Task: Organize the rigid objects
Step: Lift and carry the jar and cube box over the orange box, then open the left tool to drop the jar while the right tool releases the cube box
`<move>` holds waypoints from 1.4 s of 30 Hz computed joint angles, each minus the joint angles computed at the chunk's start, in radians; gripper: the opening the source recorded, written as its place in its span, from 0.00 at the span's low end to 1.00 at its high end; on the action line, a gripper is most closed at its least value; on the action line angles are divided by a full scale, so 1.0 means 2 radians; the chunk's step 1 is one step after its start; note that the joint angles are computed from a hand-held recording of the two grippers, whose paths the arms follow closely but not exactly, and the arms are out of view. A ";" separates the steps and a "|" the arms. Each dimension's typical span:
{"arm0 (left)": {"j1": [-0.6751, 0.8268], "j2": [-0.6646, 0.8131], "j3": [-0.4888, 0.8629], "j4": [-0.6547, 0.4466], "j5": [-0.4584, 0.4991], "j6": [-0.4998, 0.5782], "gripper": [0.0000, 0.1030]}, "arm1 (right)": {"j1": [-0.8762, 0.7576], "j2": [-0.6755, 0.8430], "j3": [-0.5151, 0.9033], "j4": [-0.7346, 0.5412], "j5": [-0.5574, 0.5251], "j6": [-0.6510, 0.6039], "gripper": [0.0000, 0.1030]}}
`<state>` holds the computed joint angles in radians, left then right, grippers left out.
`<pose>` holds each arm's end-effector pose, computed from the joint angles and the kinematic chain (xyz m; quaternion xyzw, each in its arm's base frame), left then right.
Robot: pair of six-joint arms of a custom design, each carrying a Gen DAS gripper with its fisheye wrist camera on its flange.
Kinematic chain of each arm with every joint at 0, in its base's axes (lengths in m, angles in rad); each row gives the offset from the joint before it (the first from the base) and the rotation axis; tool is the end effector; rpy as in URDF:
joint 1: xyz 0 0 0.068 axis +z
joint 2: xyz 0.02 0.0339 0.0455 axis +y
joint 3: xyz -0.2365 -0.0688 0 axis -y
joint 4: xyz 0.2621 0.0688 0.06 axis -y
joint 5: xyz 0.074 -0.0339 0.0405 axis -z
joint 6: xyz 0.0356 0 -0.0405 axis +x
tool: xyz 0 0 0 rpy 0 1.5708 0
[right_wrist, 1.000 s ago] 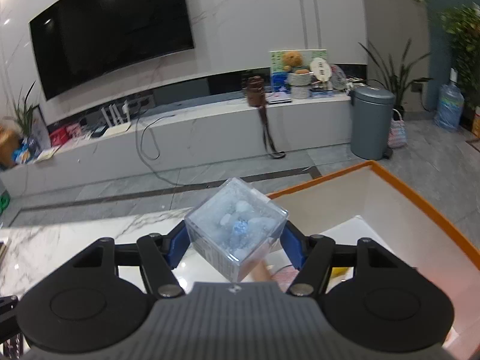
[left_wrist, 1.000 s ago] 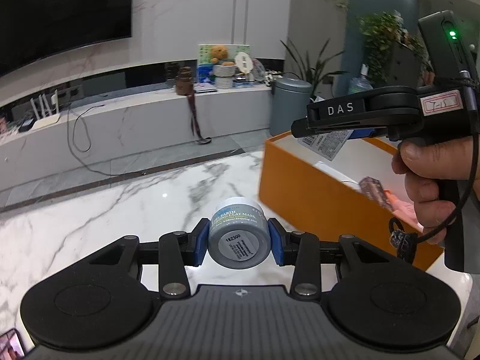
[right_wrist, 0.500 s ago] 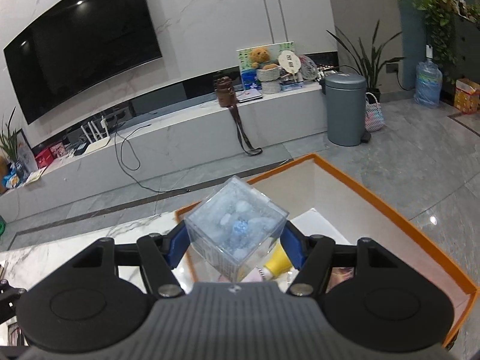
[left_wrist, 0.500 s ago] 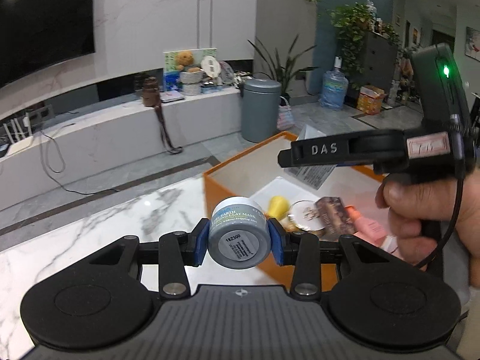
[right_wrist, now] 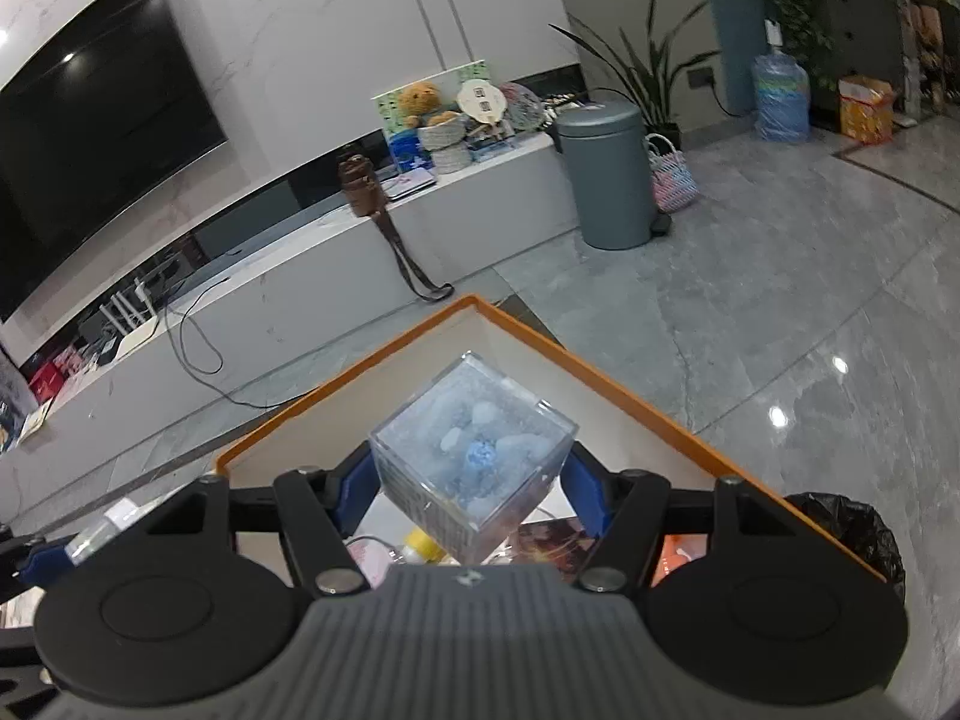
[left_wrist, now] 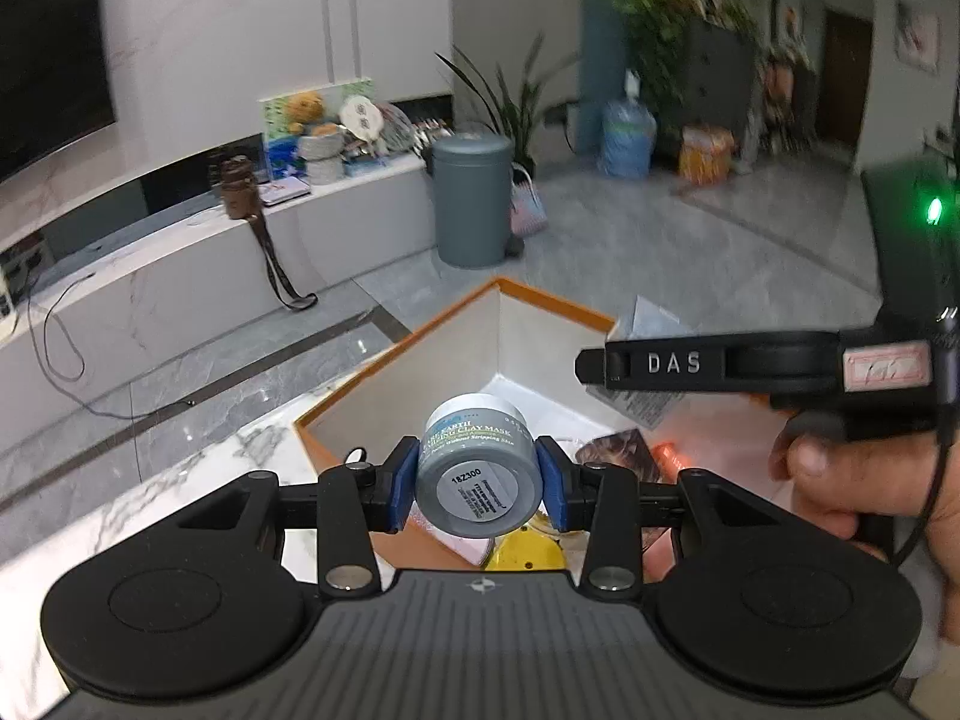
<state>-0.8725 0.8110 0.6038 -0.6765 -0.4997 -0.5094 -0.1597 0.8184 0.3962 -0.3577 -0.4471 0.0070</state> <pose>0.1370 -0.1366 0.2084 0.0828 0.9124 -0.0286 0.3999 0.1974 -0.0162 0.1589 -0.0102 0.9038 0.1753 0.3901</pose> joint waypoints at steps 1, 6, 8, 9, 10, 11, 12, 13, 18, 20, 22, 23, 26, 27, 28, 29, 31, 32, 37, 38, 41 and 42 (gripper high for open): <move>0.003 0.021 0.004 0.005 0.005 0.012 0.45 | -0.002 0.010 0.002 0.005 0.001 0.002 0.63; 0.034 0.113 0.029 0.042 0.040 0.071 0.45 | 0.002 0.066 0.014 0.032 0.011 0.014 0.63; 0.046 0.151 0.046 0.051 0.051 0.094 0.45 | 0.005 0.091 0.018 0.045 0.015 0.022 0.63; 0.051 0.164 0.052 0.054 0.056 0.108 0.45 | 0.006 0.105 0.022 0.054 0.017 0.027 0.63; 0.058 0.182 0.061 0.056 0.060 0.124 0.45 | 0.008 0.118 0.025 0.062 0.017 0.033 0.63; 0.061 0.194 0.067 0.058 0.063 0.136 0.45 | 0.010 0.129 0.027 0.069 0.017 0.038 0.63; 0.068 0.207 0.072 0.061 0.069 0.149 0.45 | 0.012 0.142 0.030 0.078 0.017 0.043 0.63; 0.073 0.219 0.077 0.063 0.073 0.161 0.45 | 0.016 0.153 0.034 0.086 0.019 0.049 0.63; 0.097 0.278 0.096 0.080 0.068 0.212 0.45 | 0.032 0.192 0.035 0.134 0.042 0.064 0.63; 0.109 0.296 0.104 0.087 0.075 0.224 0.45 | 0.033 0.211 0.040 0.144 0.039 0.071 0.63; 0.117 0.310 0.111 0.089 0.083 0.231 0.45 | 0.036 0.229 0.046 0.154 0.041 0.075 0.63; 0.121 0.317 0.114 0.090 0.087 0.235 0.45 | 0.038 0.237 0.049 0.158 0.042 0.077 0.63; 0.128 0.337 0.126 0.087 0.094 0.252 0.45 | 0.043 0.255 0.056 0.166 0.045 0.084 0.63; 0.129 0.344 0.131 0.085 0.093 0.261 0.45 | 0.041 0.264 0.059 0.169 0.044 0.082 0.63; 0.132 0.354 0.137 0.084 0.092 0.270 0.45 | 0.046 0.269 0.061 0.172 0.049 0.082 0.63; 0.135 0.361 0.141 0.083 0.093 0.276 0.45 | 0.050 0.271 0.059 0.175 0.054 0.082 0.63; 0.142 0.371 0.145 0.083 0.101 0.289 0.45 | 0.058 0.284 0.065 0.179 0.059 0.090 0.63; 0.147 0.375 0.147 0.083 0.106 0.296 0.45 | 0.062 0.290 0.067 0.182 0.060 0.094 0.63; 0.165 0.391 0.153 0.084 0.122 0.311 0.45 | 0.079 0.316 0.072 0.203 0.075 0.108 0.63; 0.168 0.394 0.156 0.083 0.125 0.312 0.45 | 0.081 0.322 0.073 0.208 0.079 0.109 0.63; 0.178 0.401 0.158 0.084 0.131 0.312 0.45 | 0.082 0.346 0.085 0.213 0.087 0.113 0.63; 0.181 0.403 0.158 0.085 0.135 0.312 0.45 | 0.082 0.352 0.087 0.215 0.088 0.115 0.63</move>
<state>-0.5113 1.6170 0.9189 -0.5072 -0.2301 0.1153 0.0046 1.5218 0.5698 0.0721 -0.2713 0.2366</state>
